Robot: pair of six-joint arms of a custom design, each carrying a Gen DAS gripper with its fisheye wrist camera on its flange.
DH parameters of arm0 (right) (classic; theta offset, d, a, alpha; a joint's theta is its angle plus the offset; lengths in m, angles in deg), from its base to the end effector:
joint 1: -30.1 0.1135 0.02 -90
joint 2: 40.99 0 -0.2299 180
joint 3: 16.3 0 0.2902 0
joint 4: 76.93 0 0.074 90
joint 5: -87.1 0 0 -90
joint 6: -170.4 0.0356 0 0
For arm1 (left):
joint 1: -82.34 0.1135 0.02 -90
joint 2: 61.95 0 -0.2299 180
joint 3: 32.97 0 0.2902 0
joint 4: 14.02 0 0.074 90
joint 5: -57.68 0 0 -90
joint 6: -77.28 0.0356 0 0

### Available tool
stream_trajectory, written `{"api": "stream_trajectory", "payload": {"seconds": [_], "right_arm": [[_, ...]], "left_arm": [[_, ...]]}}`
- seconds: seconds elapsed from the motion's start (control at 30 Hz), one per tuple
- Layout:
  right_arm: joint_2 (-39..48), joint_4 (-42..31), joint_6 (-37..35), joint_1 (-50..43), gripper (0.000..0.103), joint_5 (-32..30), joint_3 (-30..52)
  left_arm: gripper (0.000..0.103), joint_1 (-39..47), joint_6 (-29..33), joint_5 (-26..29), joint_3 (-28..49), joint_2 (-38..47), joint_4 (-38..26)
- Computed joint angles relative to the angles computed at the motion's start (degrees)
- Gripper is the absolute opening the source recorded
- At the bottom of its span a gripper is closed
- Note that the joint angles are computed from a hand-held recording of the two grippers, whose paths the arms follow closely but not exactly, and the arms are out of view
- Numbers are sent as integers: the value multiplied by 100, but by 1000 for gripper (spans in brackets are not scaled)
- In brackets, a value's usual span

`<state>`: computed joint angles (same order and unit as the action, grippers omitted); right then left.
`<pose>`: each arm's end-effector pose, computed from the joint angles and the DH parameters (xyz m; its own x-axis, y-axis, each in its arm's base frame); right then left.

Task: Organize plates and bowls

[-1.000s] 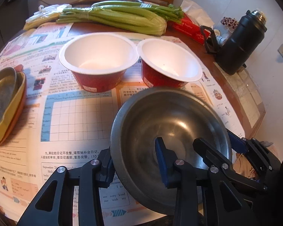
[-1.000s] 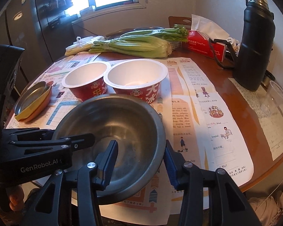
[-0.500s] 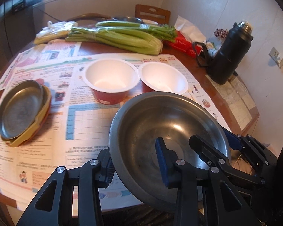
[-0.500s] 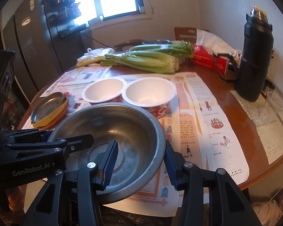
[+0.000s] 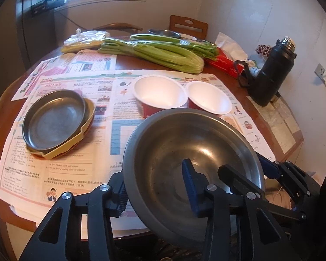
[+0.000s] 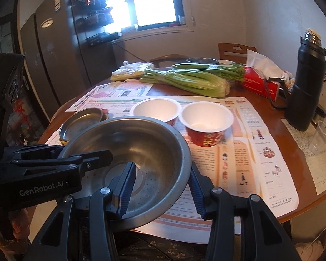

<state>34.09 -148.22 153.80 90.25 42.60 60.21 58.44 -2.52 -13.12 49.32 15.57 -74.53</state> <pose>0.1639 0.2345 0.2500 -0.5989 0.3058 -0.7401 0.3091 0.9409 0.1387 0.2879 -0.1404 0.2732 -0.6460 0.4692 -0.6022 0.6770 0.7166 -0.1678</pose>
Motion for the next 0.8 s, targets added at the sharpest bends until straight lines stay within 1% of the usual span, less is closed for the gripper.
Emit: {"api": "stream_trajectory", "payload": {"seconds": [0.3,0.4,0.8], "right_arm": [[33,567,-315,-174,49,-247,-233],[97,672,-384,-224,49,-313,-260],[200,984,-543,-372,49,-525,-420]], "left_arm": [[46,114,-42,-36,-97,201,167],[46,100,-83,-126,-139,255,265],[46,133,-115,-117,-115,635,412]]}}
